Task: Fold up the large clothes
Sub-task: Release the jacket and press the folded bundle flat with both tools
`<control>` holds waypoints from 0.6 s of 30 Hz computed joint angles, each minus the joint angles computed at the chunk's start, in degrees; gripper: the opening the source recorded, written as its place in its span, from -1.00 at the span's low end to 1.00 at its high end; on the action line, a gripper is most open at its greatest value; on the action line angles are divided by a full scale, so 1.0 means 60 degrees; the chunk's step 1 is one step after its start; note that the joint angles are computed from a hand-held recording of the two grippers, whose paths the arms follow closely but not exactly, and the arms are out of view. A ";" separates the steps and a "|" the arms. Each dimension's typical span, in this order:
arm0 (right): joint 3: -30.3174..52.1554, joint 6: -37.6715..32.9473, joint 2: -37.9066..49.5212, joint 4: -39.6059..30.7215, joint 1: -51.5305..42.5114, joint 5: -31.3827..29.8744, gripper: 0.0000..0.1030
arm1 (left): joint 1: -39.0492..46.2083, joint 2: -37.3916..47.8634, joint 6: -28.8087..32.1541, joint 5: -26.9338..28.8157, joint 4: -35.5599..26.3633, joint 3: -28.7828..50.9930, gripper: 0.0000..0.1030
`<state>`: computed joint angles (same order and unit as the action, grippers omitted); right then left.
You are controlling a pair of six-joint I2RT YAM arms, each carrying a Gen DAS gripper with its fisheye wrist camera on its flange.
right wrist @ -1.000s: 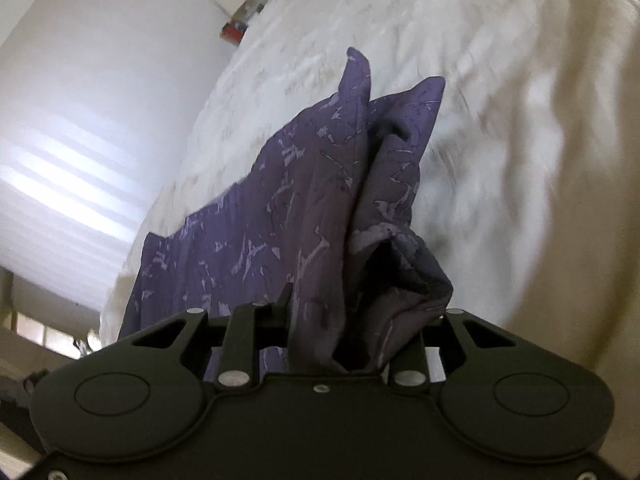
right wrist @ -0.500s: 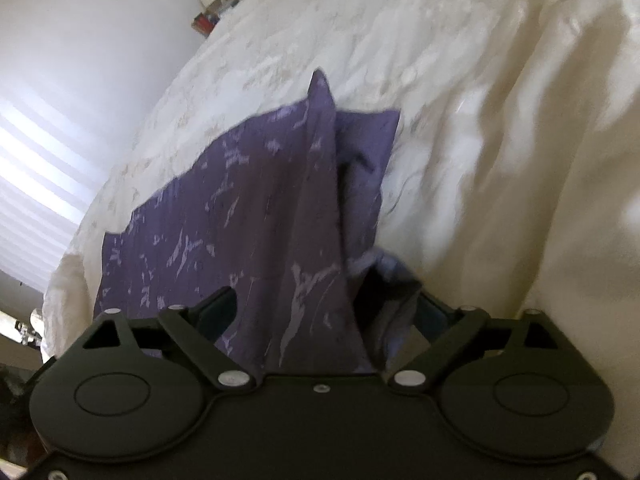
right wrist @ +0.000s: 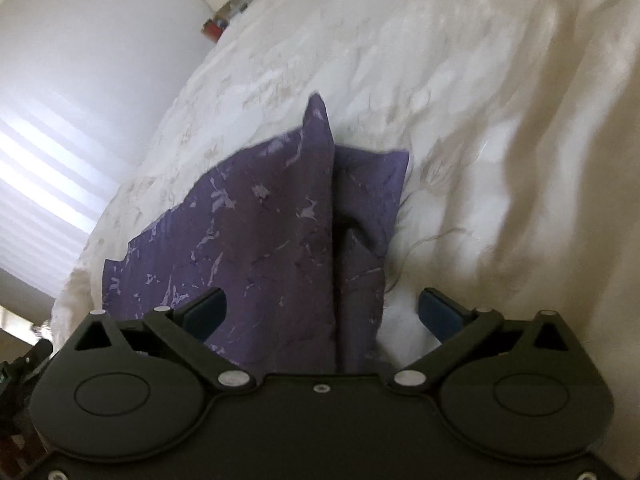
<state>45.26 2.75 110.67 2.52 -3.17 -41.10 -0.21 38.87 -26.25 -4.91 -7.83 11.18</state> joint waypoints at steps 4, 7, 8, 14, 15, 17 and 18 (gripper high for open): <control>0.0518 0.0067 0.0906 0.0131 -0.0042 -0.1073 1.00 | -0.1165 0.3088 -0.0219 -0.0593 0.2244 0.0504 0.57; 0.0842 0.0230 0.1457 0.0159 -0.0166 -0.2138 1.00 | -0.1540 0.4979 -0.0246 -0.0776 0.3343 0.0979 0.58; 0.0903 0.0284 0.1605 0.0193 -0.0170 -0.2268 1.00 | -0.1593 0.5544 -0.0265 -0.0811 0.3595 0.1165 0.58; 0.1020 0.0390 0.2030 0.0396 -0.0237 -0.2623 1.00 | -0.1605 0.8317 -0.0027 -0.1010 0.4522 0.2378 0.57; 0.1049 0.0363 0.2075 0.0364 -0.0289 -0.2689 1.00 | -0.1594 0.8621 -0.0010 -0.1084 0.4541 0.2561 0.57; 0.1026 0.0435 0.2144 0.0476 -0.0333 -0.2784 1.00 | -0.1625 0.9355 0.0095 -0.1362 0.4629 0.2994 0.57; 0.1020 0.0443 0.2169 0.0497 -0.0366 -0.2825 1.00 | -0.1634 0.9707 0.0199 -0.1487 0.4583 0.3228 0.57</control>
<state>51.38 5.41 123.68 5.51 -5.37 -58.05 -10.01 97.11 -25.05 -13.84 19.67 30.55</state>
